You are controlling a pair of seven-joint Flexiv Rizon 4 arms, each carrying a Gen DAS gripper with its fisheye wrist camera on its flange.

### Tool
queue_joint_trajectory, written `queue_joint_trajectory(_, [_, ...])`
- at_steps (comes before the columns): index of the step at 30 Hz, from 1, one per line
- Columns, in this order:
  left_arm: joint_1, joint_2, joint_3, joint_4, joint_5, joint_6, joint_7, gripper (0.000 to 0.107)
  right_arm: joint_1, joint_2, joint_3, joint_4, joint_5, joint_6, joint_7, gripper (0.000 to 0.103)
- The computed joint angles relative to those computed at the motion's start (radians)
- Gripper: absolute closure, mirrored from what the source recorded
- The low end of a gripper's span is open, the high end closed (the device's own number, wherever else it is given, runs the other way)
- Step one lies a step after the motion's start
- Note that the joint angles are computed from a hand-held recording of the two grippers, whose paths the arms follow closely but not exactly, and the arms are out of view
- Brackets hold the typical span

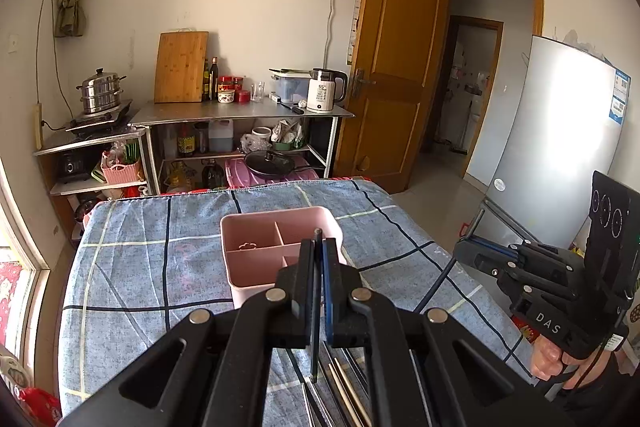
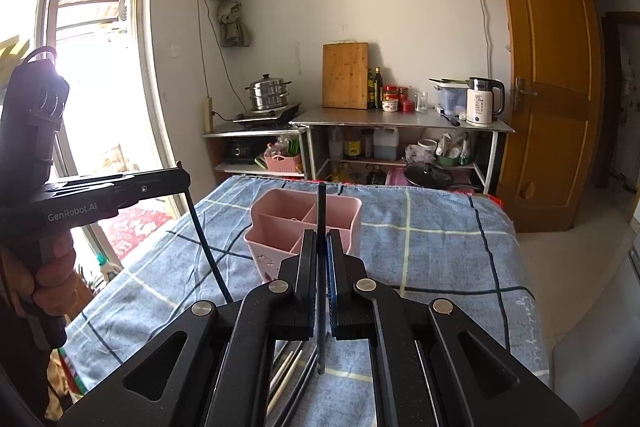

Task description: Organize utensils

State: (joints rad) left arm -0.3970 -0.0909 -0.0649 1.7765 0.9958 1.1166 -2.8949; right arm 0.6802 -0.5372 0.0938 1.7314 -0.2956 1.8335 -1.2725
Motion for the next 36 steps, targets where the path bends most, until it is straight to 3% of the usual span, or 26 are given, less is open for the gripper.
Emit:
queue_joint_trajectory(8, [0.039,0.035,0.001,-0.032,-0.055,-0.02,0.08,0.102,-0.04,-0.03,0.066,-0.099,-0.039,-0.014,0.005,0.099])
queue_joint_trajectory(15, [0.076,0.054,-0.01,-0.078,-0.027,-0.034,0.082,0.102,-0.064,-0.086,0.12,-0.229,-0.076,-0.031,0.025,0.099])
queue_joint_trajectory(21, [0.095,0.025,0.001,-0.119,-0.029,-0.043,0.11,0.102,-0.042,-0.149,0.116,-0.354,-0.091,-0.052,0.047,0.099])
queue_joint_trajectory(31, [0.114,-0.041,0.061,-0.12,-0.092,0.036,0.14,0.102,-0.059,-0.29,0.2,-0.544,-0.119,-0.143,0.032,0.099])
queue_joint_trajectory(36, [0.117,-0.074,0.092,-0.093,-0.154,0.08,0.171,0.102,-0.067,-0.336,0.24,-0.58,-0.102,-0.206,-0.007,0.099])
